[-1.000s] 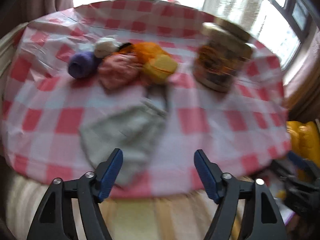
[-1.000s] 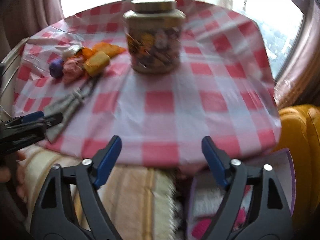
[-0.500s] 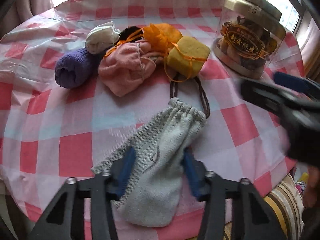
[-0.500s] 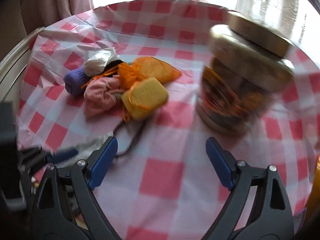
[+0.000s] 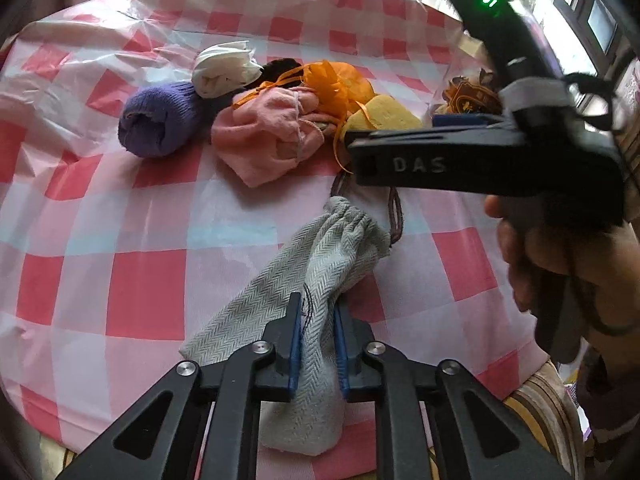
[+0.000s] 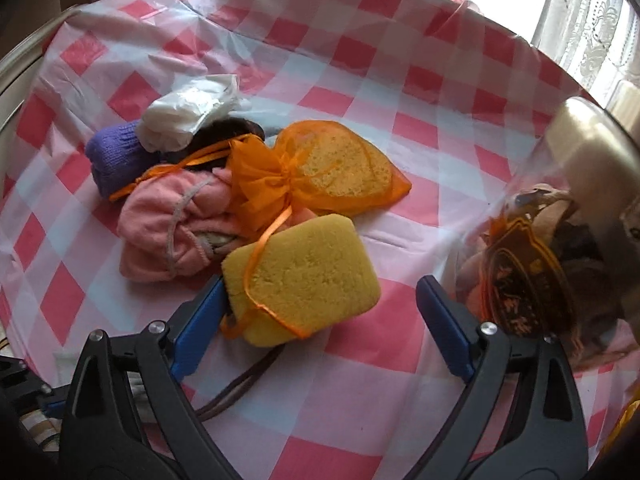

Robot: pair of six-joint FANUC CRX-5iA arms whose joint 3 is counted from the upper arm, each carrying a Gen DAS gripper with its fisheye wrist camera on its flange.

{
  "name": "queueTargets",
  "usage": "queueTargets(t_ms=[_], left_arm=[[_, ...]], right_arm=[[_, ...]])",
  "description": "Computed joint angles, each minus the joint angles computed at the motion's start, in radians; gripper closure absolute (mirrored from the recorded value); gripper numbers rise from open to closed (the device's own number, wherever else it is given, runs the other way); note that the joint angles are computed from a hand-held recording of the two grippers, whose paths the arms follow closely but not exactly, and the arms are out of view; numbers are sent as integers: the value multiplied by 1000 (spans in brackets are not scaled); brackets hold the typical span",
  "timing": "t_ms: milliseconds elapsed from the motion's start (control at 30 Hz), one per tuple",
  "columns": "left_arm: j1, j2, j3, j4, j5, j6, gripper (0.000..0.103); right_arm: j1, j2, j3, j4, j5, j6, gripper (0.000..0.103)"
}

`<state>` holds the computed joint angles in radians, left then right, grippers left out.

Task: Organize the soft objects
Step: 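Grasp the grey drawstring pouch with left tool while right tool grasps the yellow sponge, then carry the yellow sponge into the purple box and release it with right tool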

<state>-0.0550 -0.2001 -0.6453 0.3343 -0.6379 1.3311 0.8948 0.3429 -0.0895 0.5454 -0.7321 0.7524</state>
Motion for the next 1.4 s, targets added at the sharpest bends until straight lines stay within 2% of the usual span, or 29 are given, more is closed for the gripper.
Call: queueTargets(t_ms=[33,67,233,333,500,633,700,1000,1400], left_arm=[[5,-12,-10,8,2,-4,89],[8,-23,-17,11,3,-3,89],[28,-87,-55,18,2,11,90],[44,-146,-84,18,-14,19,90],[34,-220,-112,18,-33,45,90],[-7,-244,-110,11,-38,67,90],[-48,-225,-91,-16,-24,106,90],[-166,-279,-70,-105,-41,233,90],[-290,-297,-13,-218,-45,364,90]], right_arm=[[-1,-4,-7,1,11,-1,27],[-1,-7,-7,-12,15,9,33],[24,-55,-62,-10,18,-30,34],[47,-122,-141,33,24,-125,34],[100,-232,-254,101,-37,-264,34],[146,-342,-349,146,-112,-369,35],[163,-390,-382,144,-142,-401,35],[255,-592,-513,180,-302,-550,35],[342,-743,-591,192,-487,-649,35]])
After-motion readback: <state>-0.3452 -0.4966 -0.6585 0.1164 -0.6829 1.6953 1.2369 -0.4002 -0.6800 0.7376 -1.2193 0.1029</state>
